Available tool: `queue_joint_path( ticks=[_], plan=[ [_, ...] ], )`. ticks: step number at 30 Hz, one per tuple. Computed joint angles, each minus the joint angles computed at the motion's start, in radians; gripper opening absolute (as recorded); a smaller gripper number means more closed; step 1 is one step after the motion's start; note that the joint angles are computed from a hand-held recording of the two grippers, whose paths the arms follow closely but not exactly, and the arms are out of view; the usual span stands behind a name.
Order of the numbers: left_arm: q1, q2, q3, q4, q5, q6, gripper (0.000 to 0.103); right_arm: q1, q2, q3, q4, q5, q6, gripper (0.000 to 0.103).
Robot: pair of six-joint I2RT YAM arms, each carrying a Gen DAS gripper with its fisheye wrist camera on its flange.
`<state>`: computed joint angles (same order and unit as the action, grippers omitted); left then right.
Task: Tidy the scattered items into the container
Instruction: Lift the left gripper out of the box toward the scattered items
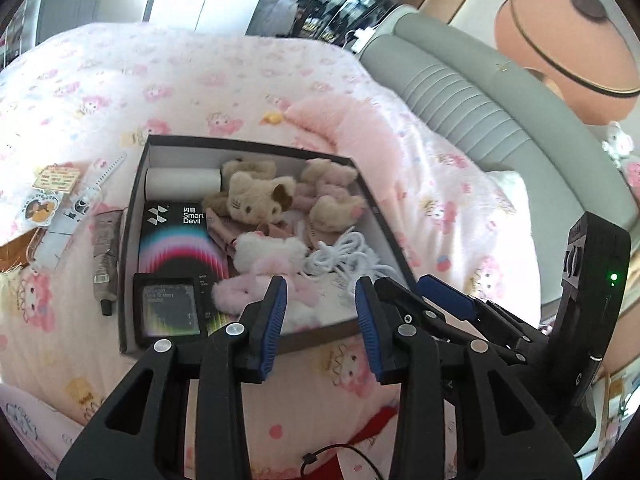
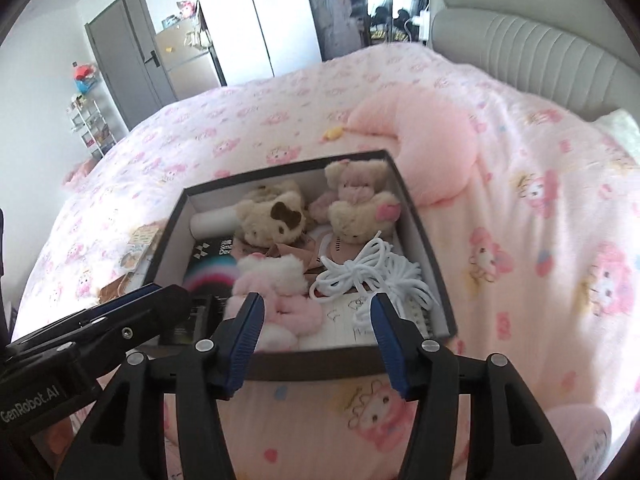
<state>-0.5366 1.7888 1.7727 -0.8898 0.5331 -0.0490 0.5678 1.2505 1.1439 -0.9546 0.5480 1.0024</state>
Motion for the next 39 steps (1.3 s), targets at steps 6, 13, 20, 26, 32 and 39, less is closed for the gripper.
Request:
queue_joint_path(
  ticks=[6, 13, 20, 26, 32, 39],
  plan=[
    [0.015, -0.085, -0.082, 0.018, 0.003, 0.02, 0.036, 0.157, 0.032, 0.097, -0.158, 0.1, 0.174, 0.052],
    [0.093, -0.139, -0.143, 0.004, -0.003, 0.071, 0.036, 0.23, 0.14, 0.186, -0.172, 0.105, 0.199, 0.05],
    [0.247, -0.102, -0.131, -0.005, 0.014, 0.1, 0.033, 0.199, 0.32, 0.309, -0.03, -0.002, 0.046, 0.04],
    [0.421, -0.003, -0.074, -0.002, 0.111, 0.049, 0.034, 0.148, 0.523, 0.5, 0.087, -0.142, -0.098, 0.04],
    [0.523, 0.145, -0.017, 0.052, 0.036, -0.026, 0.034, 0.091, 0.76, 0.691, 0.18, -0.344, -0.153, 0.04],
    [0.561, 0.593, 0.503, -0.166, -0.022, -0.182, 0.034, 0.049, 1.116, 1.113, 0.077, -0.41, -0.151, 0.044]
  ],
)
